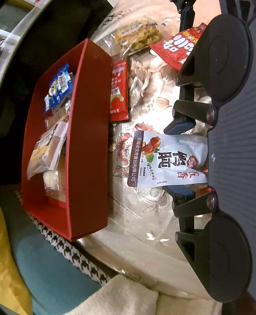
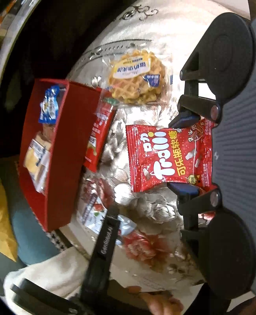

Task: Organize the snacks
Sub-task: 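Lift and carry the jerky pouch and Trolli bag over the red box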

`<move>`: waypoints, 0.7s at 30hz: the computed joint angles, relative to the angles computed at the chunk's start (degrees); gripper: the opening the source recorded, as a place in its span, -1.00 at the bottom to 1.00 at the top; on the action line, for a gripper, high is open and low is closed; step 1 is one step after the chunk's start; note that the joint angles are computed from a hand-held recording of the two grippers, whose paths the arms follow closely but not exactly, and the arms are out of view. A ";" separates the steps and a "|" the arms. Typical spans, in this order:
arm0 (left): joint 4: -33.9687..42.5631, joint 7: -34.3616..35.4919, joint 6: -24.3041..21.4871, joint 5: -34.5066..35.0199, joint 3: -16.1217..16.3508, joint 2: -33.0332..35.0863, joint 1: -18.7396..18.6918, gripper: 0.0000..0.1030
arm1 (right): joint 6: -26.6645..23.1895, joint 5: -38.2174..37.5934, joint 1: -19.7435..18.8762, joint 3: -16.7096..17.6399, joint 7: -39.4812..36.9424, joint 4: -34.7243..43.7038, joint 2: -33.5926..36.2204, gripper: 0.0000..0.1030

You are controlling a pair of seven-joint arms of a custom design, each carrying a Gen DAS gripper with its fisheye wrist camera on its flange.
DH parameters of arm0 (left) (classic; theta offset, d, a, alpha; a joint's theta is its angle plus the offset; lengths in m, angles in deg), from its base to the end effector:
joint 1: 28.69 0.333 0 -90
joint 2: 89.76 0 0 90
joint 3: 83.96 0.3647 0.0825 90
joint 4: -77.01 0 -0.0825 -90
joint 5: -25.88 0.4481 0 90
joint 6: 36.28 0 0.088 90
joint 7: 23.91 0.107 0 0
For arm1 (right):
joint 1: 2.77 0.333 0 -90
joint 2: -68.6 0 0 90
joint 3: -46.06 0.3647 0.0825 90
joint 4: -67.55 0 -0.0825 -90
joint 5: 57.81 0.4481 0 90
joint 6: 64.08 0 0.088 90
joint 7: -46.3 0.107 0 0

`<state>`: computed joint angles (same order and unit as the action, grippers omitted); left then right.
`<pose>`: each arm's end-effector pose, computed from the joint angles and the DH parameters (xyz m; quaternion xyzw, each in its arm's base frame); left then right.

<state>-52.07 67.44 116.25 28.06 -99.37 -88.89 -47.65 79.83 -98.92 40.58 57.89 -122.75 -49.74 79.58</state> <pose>0.5004 -0.3432 0.4072 -0.4344 0.8791 -0.1676 0.1022 0.3793 0.5468 0.3845 -0.5809 0.7704 -0.1165 0.2354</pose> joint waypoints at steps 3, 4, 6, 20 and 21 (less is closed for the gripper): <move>-1.03 1.12 0.73 -1.55 -0.14 -1.45 -0.05 0.17 | -0.29 -2.28 0.31 -0.40 3.06 -0.80 -1.21 0.01; -1.28 1.39 0.85 -2.07 -0.19 -1.85 -0.05 0.18 | -0.40 -2.93 0.27 -0.40 3.92 -0.99 -1.49 0.01; -1.53 1.26 0.87 -2.48 -0.32 -2.41 -0.05 0.18 | -1.13 -3.90 0.18 -0.30 5.18 -0.79 -1.59 0.01; -2.00 1.34 4.45 -2.92 -1.32 -4.49 -0.30 0.18 | -5.19 -12.19 -0.97 0.24 13.82 -1.22 -4.22 0.01; -1.97 0.99 4.68 -2.54 -1.38 -4.51 -0.29 0.18 | -5.46 -12.32 -1.16 0.34 14.08 -1.45 -4.49 0.01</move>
